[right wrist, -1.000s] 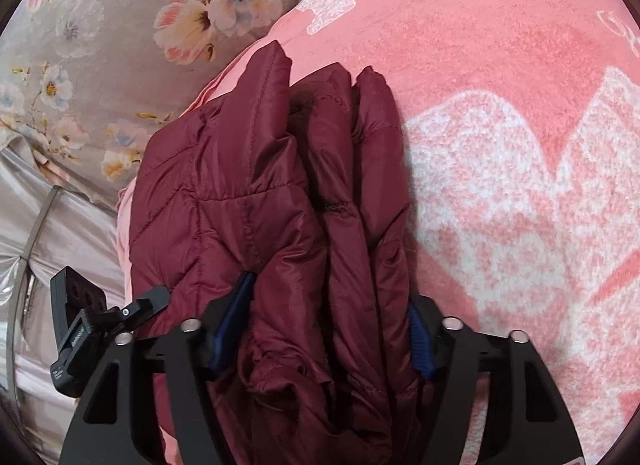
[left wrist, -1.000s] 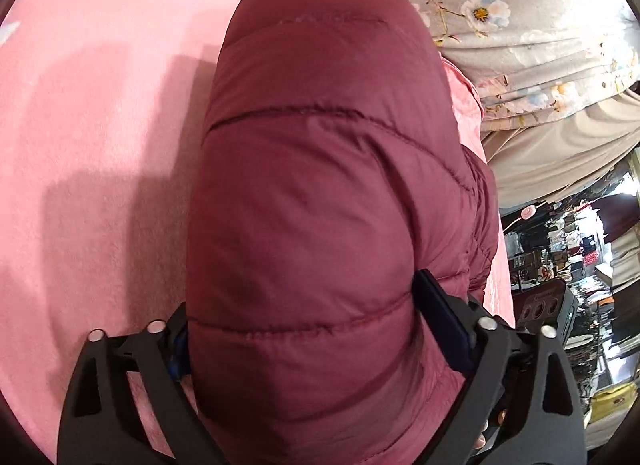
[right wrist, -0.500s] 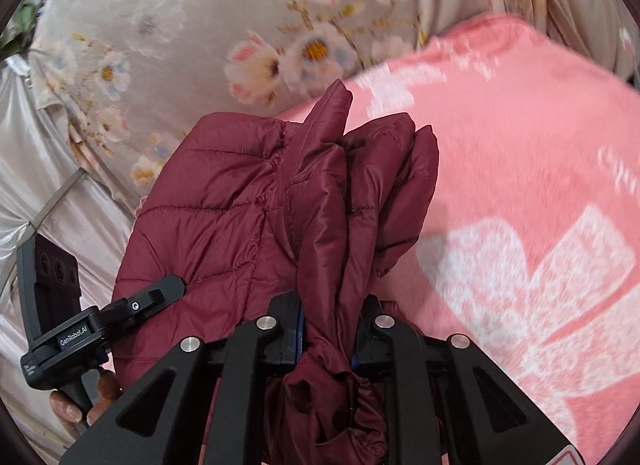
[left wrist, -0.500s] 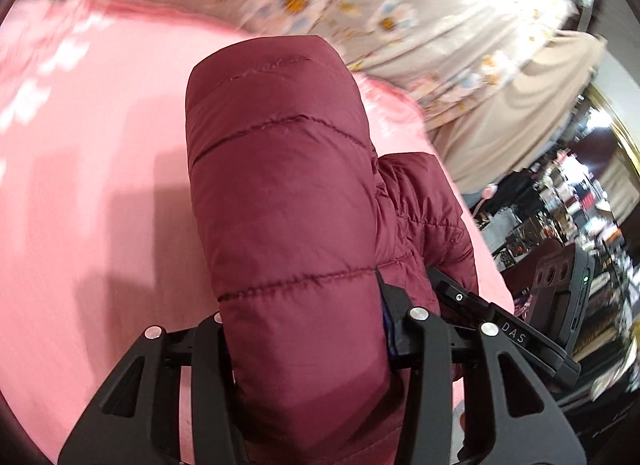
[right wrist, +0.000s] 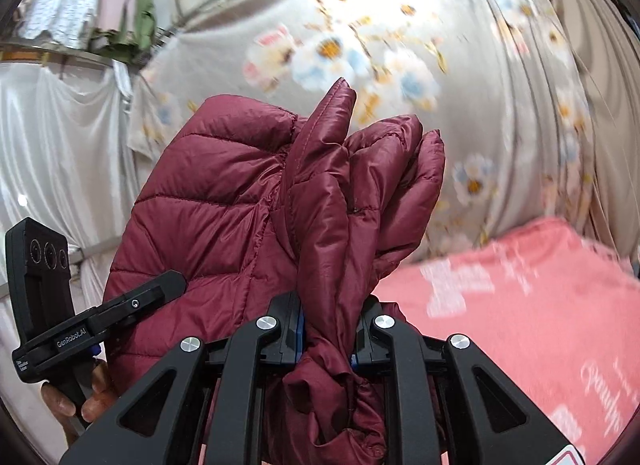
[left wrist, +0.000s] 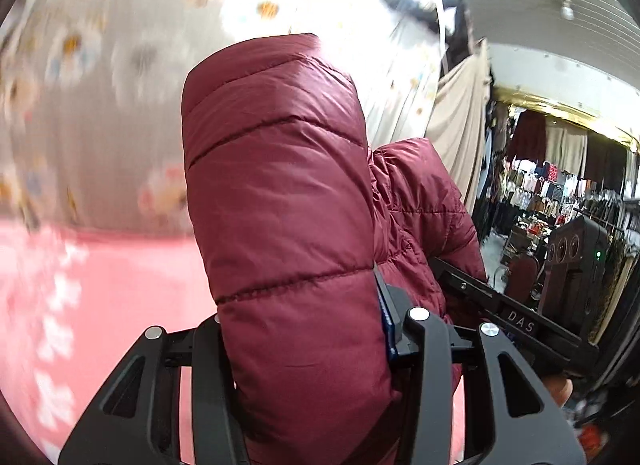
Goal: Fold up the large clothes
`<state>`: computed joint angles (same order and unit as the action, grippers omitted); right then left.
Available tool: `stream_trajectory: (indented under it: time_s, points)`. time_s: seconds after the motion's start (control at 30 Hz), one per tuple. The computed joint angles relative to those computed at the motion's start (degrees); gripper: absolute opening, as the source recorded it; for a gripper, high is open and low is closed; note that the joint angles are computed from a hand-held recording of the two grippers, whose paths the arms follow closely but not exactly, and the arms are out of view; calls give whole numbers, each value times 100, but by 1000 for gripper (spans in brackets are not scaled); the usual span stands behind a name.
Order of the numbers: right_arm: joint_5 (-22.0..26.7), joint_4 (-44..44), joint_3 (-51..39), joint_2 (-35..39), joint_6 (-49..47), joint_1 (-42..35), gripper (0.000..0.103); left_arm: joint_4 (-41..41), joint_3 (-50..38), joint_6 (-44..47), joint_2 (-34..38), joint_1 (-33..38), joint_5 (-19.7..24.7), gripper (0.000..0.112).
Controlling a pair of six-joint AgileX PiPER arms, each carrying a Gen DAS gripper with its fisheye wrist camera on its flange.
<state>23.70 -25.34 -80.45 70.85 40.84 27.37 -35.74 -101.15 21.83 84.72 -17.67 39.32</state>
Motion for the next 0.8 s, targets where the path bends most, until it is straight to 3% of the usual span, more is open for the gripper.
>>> stream_trajectory:
  time_s: [0.23, 0.33, 0.5, 0.8]
  points:
    - [-53, -1244, -1396, 900, 642, 678, 16, -1129, -664, 1268, -82, 1077, 265, 42]
    - [-94, -1175, -2062, 1427, 475, 818, 16, -1614, -921, 1652, 52, 1569, 443, 42]
    - [-80, -339, -3211, 2489, -292, 824, 16, -2259, -1278, 1993, 458, 2303, 769, 43]
    - [742, 1414, -5441, 4652, -1490, 512, 16, -2412, -1785, 1984, 1717, 2829, 988, 43]
